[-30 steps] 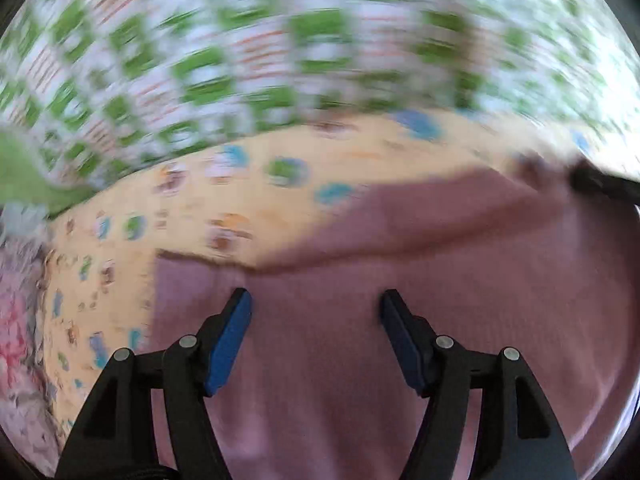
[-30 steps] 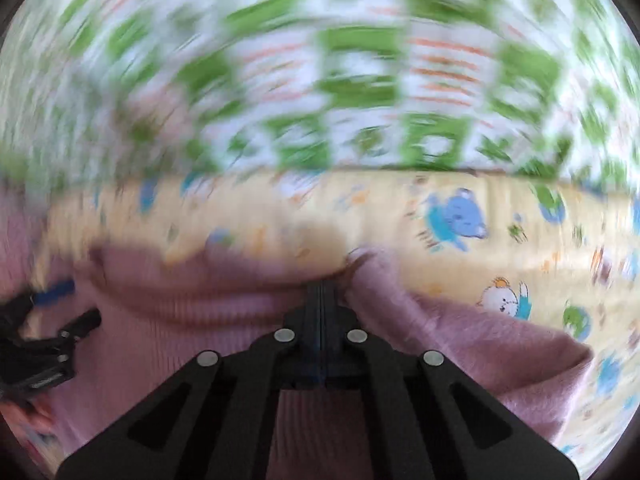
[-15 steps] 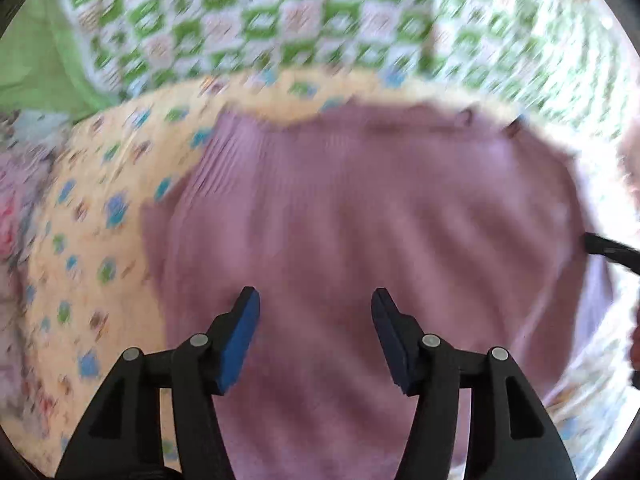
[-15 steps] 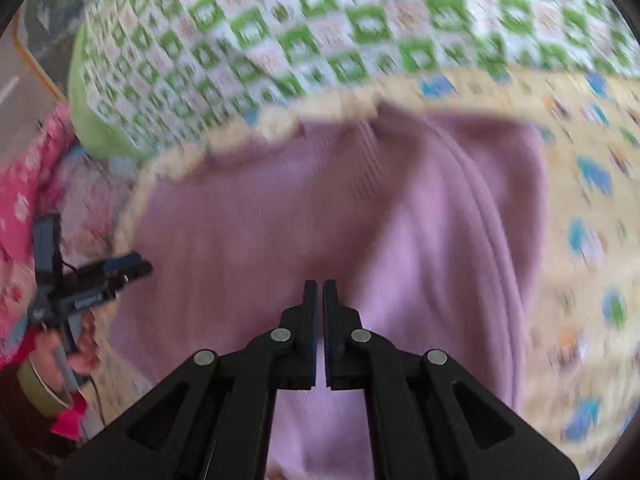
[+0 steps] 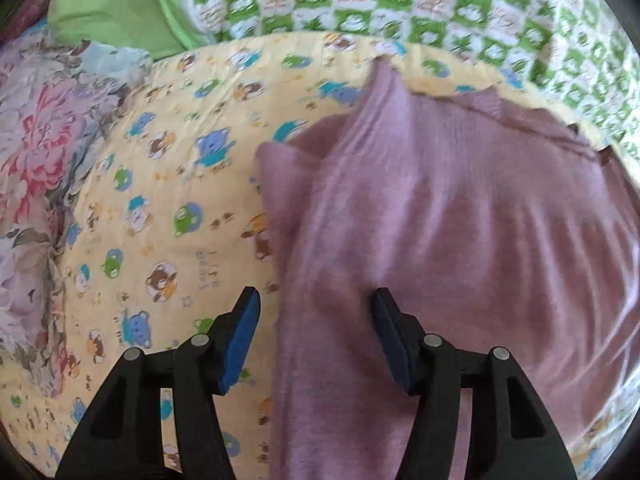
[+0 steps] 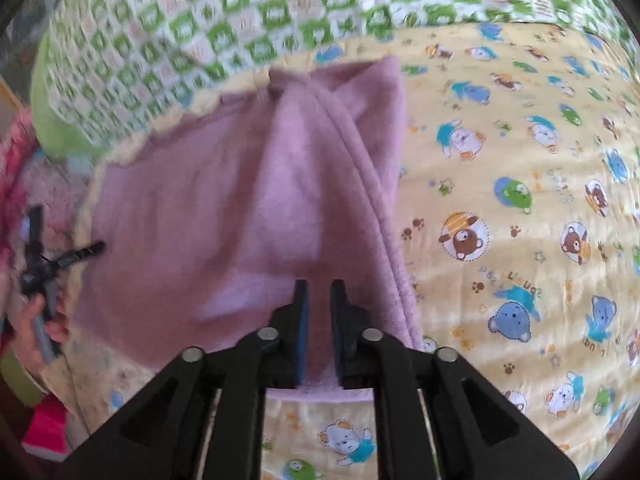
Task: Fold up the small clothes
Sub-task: 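Grasp the folded sweater edge with the right tool and fold it over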
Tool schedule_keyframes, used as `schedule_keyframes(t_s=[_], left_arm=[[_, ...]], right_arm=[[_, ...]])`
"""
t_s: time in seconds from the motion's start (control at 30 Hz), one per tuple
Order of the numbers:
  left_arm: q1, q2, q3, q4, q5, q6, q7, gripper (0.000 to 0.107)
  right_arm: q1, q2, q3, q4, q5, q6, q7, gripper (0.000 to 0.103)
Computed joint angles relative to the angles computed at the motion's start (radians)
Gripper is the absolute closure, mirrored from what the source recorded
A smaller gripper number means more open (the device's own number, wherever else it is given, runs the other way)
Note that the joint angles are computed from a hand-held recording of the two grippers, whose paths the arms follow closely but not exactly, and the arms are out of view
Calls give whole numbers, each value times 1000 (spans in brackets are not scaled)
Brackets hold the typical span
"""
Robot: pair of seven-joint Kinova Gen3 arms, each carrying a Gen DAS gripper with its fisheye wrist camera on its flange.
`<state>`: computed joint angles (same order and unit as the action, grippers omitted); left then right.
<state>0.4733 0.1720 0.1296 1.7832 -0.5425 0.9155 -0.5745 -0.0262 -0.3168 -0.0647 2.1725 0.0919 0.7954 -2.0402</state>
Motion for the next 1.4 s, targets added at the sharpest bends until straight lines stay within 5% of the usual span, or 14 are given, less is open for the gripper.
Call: schedule_keyframes(t_s=[0.1, 0.17, 0.27, 0.43, 0.57, 0.7, 0.83, 0.9, 1.0, 1.1, 1.2, 1.33, 1.4], left_arm=[[-21, -52, -2, 39, 35, -23, 5, 48], [-25, -86, 13, 57, 35, -21, 6, 49], [-8, -131, 59, 71, 38, 4, 24, 49], [19, -185, 132, 118, 114, -20, 36, 49], [42, -155, 158, 139, 135, -8, 75, 49], [29, -143, 128, 179, 178, -51, 58, 49], [31, -136, 124, 174, 173, -47, 75, 49], [42, -133, 128, 161, 162, -23, 95, 49], [44, -158, 127, 159, 181, -8, 103, 45], [26, -226, 129, 202, 243, -31, 122, 39], [-47, -272, 161, 247, 334, -66, 112, 38], [-15, -297, 32, 328, 496, -164, 39, 38], [-51, -309, 31, 347, 554, -187, -6, 37]], right_arm=[[56, -30, 38, 17, -45, -14, -40, 93], [74, -56, -8, -3, -56, -19, -16, 89], [4, -62, 7, -19, -138, -93, 92, 88], [-181, 112, 97, -106, -316, -211, 293, 81], [-235, 258, 143, -190, -412, -185, 414, 79], [-277, 381, 170, -271, -299, -146, 311, 79], [-318, 447, 210, -321, -160, -227, 148, 79], [-282, 464, 170, -348, -127, -233, 101, 79], [-151, 435, 32, -363, -183, -215, 153, 79], [-110, 364, -20, -317, -280, -235, 269, 75], [-140, 274, -23, -249, -342, -244, 330, 58], [-192, 209, 34, -173, -473, -242, 438, 56], [-204, 231, 44, -171, -533, -217, 495, 56]])
